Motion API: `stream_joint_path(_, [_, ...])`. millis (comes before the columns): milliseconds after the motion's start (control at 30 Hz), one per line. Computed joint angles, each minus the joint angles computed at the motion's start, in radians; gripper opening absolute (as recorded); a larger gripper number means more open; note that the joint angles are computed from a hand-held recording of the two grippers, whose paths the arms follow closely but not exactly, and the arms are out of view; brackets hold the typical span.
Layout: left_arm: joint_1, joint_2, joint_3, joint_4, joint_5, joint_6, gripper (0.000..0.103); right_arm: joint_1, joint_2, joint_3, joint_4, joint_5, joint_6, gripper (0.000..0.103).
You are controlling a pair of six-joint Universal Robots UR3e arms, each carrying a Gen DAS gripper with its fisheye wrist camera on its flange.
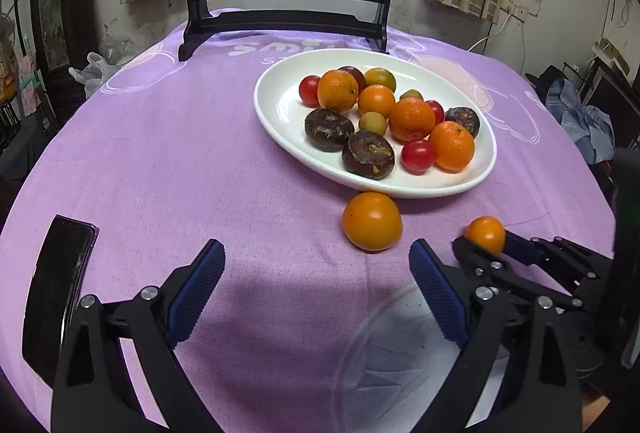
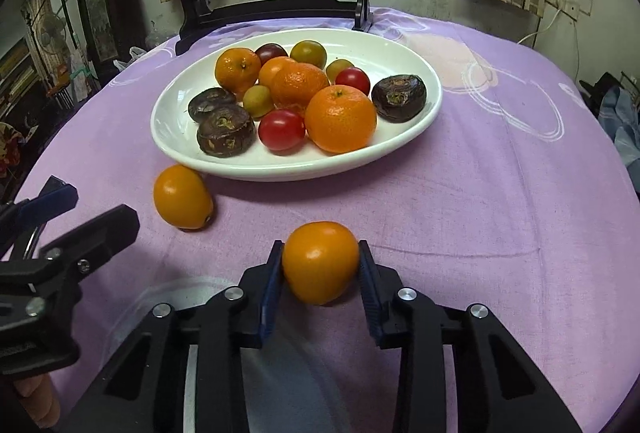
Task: Organize fruits
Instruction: 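Grasp the orange tomato with the left tool while the right tool holds its tomato, then carry both tomatoes over the white plate and open both tools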
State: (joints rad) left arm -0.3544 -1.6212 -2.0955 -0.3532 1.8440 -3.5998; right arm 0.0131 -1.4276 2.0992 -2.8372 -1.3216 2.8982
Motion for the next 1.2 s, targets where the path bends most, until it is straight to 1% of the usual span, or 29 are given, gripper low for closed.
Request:
stream_joint_path(100, [0.018,0.006,-0.009,-0.001,-0.032,0.000,0.091,-0.046,-0.074,0.049,0.046,0.036,-0.025,0.036])
stream_joint_path(200, [0.029,0.004,-0.014,-0.003,-0.057,0.003,0.091,-0.120,-0.190,0.135,0.098,0.086,-0.079,0.036])
stream_joint_path(267, [0.011,-0.016,0.003,-0.016,-0.033,-0.002,0.091,-0.182,-0.280,0.201,0.152,0.123,-0.133,0.036])
stream_joint_path(333, [-0.010,-0.041,0.017,-0.014,-0.011,0.003,0.091,-0.228,-0.334,0.249,0.176,0.150,-0.178,0.036])
stream_joint_path(433, [-0.023,-0.065,0.029,-0.010,-0.029,0.011,0.091,-0.280,-0.383,0.285,0.215,0.181,-0.221,0.036])
stream_joint_path(567, [-0.048,-0.110,0.069,-0.024,-0.035,0.017,0.091,-0.322,-0.428,0.291,0.272,0.230,-0.263,0.036])
stream_joint_path(700, [-0.041,-0.156,0.120,-0.070,-0.088,0.020,0.089,-0.335,-0.446,0.285,0.316,0.243,-0.284,0.036])
stream_joint_path(733, [-0.054,-0.178,0.149,-0.087,-0.063,0.018,0.088,-0.336,-0.454,0.285,0.323,0.245,-0.289,0.036])
stream_joint_path(800, [-0.068,-0.213,0.201,-0.111,-0.042,0.035,0.078,-0.342,-0.476,0.287,0.342,0.256,-0.301,0.036])
stream_joint_path(833, [-0.067,-0.228,0.225,-0.118,-0.047,0.046,0.076,-0.348,-0.493,0.291,0.355,0.267,-0.311,0.036])
stream_joint_path(867, [-0.064,-0.238,0.243,-0.124,-0.053,0.053,0.071,-0.352,-0.508,0.294,0.363,0.274,-0.318,0.036])
stream_joint_path(933, [-0.065,-0.265,0.299,-0.164,-0.047,0.062,0.063,-0.360,-0.532,0.300,0.374,0.288,-0.330,0.036])
stream_joint_path(967, [-0.068,-0.280,0.332,-0.195,-0.038,0.064,0.063,-0.364,-0.539,0.301,0.381,0.292,-0.333,0.036])
stream_joint_path(1000, [-0.063,-0.279,0.340,-0.208,-0.046,0.054,0.059,-0.369,-0.543,0.300,0.386,0.295,-0.333,0.036])
stream_joint_path(1033, [-0.058,-0.277,0.344,-0.218,-0.044,0.034,0.056,-0.371,-0.541,0.298,0.387,0.292,-0.330,0.036])
stream_joint_path(1100, [-0.050,-0.263,0.329,-0.217,-0.038,0.018,0.041,-0.373,-0.535,0.296,0.387,0.285,-0.324,0.036])
stream_joint_path(1133, [-0.045,-0.252,0.312,-0.208,-0.035,0.026,0.037,-0.375,-0.536,0.296,0.388,0.285,-0.324,0.036])
stream_joint_path(1200, [-0.025,-0.224,0.257,-0.157,-0.062,0.064,0.035,-0.376,-0.538,0.298,0.387,0.285,-0.324,0.036])
